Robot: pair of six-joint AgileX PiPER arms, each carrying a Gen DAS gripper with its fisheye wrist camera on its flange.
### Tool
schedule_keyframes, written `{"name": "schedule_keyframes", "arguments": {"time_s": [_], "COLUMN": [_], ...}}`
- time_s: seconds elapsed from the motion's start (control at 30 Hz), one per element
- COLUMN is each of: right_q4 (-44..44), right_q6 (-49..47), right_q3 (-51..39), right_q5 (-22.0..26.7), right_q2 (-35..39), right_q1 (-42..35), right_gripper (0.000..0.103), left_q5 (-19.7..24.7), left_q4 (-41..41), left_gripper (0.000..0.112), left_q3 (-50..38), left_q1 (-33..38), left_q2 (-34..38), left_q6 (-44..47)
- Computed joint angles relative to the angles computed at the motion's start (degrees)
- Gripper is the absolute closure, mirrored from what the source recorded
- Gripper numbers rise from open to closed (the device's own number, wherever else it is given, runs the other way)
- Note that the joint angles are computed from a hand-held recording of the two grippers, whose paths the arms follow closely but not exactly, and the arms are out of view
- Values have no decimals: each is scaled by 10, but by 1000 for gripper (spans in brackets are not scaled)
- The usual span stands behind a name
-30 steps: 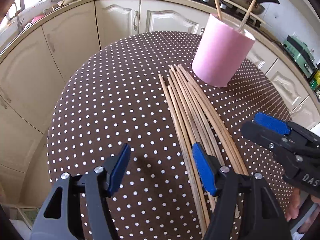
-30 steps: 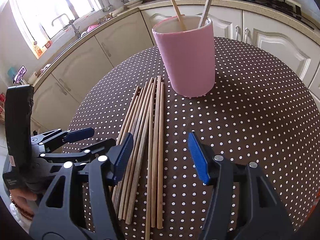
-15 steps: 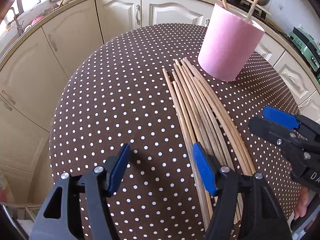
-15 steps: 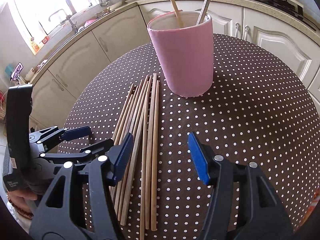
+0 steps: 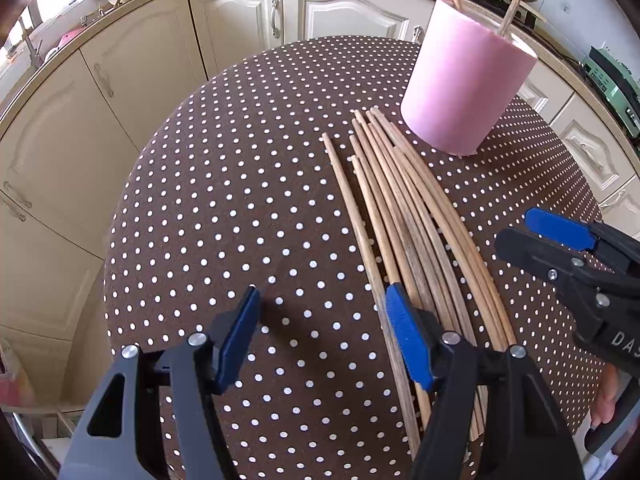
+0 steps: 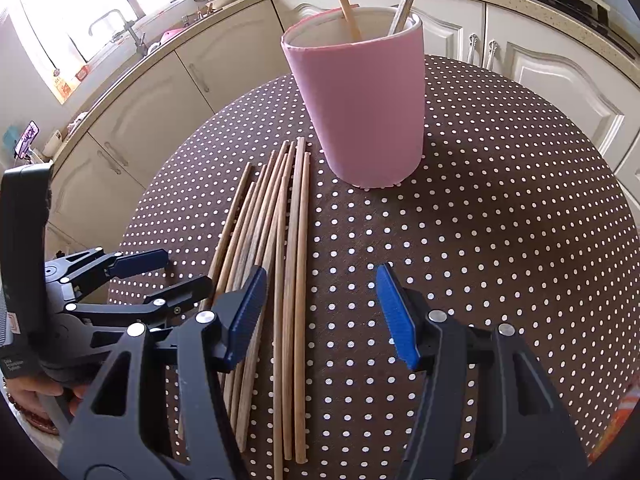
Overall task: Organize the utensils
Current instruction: 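Grasp one chopstick with the right tool while the left tool grasps another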
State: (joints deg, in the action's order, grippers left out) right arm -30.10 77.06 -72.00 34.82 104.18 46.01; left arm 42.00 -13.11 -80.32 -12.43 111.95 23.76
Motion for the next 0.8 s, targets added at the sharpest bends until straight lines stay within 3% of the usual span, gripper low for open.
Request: {"name": "schedule_keyframes", "arguments": {"time_s": [0.2, 0.33, 0.4, 0.5, 0.57, 0.7, 0.8], "right_q4": [62, 82, 98, 127, 147, 173, 185], "right_q6": [-71, -97, -124, -169, -199, -241, -265], "right_q3": [-35, -43, -57, -85, -108, -179, -218], "right_q5": [21, 26, 39, 59, 77, 122, 150], "right_q2": [28, 33, 41, 58, 72, 112, 132], "right_q1": [-21, -29, -35, -40, -45, -49, -55], "right_gripper": [46, 46, 46, 47, 54, 69, 70], "left_q5": [-14, -16, -21, -20, -16, -10, -4], "left_q4": [90, 71, 66, 57, 46, 25, 10], "left_gripper": [51, 60, 78, 92, 99, 103, 104], "left_q3": [-7, -3, 5, 6, 3, -3, -11], "left_q1": [-41, -35, -33, -29, -25, -21, -16], "left_q2": [7, 2, -5, -6, -5, 0, 7], "left_q6": [-82, -54, -47, -38, -26, 4, 18]}}
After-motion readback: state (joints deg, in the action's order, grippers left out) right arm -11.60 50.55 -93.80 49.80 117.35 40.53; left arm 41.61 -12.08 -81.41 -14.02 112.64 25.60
